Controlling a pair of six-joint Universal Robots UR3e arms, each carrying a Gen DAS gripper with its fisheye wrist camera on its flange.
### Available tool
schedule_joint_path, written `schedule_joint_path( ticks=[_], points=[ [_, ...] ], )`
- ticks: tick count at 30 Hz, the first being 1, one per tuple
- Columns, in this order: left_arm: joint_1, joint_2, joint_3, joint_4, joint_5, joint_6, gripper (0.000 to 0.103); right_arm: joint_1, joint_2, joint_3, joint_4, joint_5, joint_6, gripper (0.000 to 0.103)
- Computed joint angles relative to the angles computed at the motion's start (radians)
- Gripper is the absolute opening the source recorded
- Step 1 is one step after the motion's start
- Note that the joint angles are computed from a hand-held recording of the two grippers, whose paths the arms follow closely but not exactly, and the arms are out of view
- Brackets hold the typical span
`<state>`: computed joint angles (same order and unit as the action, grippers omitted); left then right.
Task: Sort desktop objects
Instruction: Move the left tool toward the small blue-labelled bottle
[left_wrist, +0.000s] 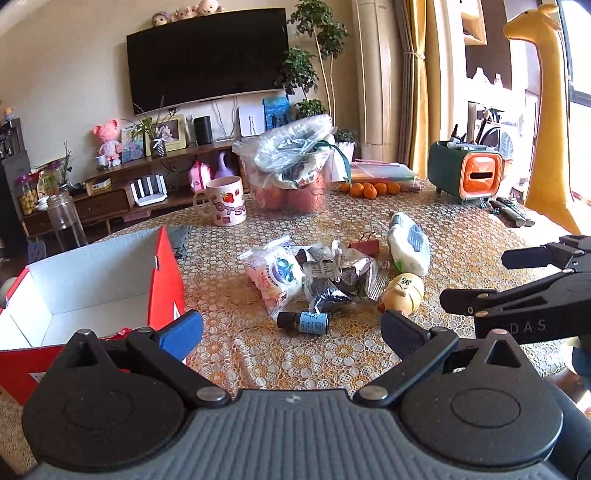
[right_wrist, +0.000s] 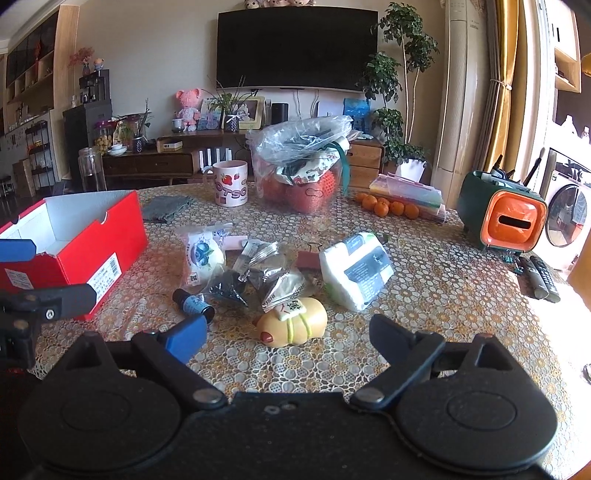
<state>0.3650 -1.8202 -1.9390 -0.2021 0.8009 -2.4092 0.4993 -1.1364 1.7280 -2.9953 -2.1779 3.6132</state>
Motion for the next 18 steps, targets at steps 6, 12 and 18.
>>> schedule_joint_path(
  ticks=[6,12,18],
  points=[
    [-0.078,-0.167,0.122,0.048,0.061,-0.028,0.103,-0.088,0.036,0.004,-0.013,0.092,-0.06,0.093],
    [-0.133,-0.304,0.259,0.023,0.123,-0.051,0.103,-0.147,0.105,-0.036,-0.008,0.156,-0.098,0.092],
    [-0.171,-0.433,0.39,0.02,0.143,-0.06,0.103,-0.181,0.164,-0.077,-0.021,0.21,-0.152,0.092]
  ],
)
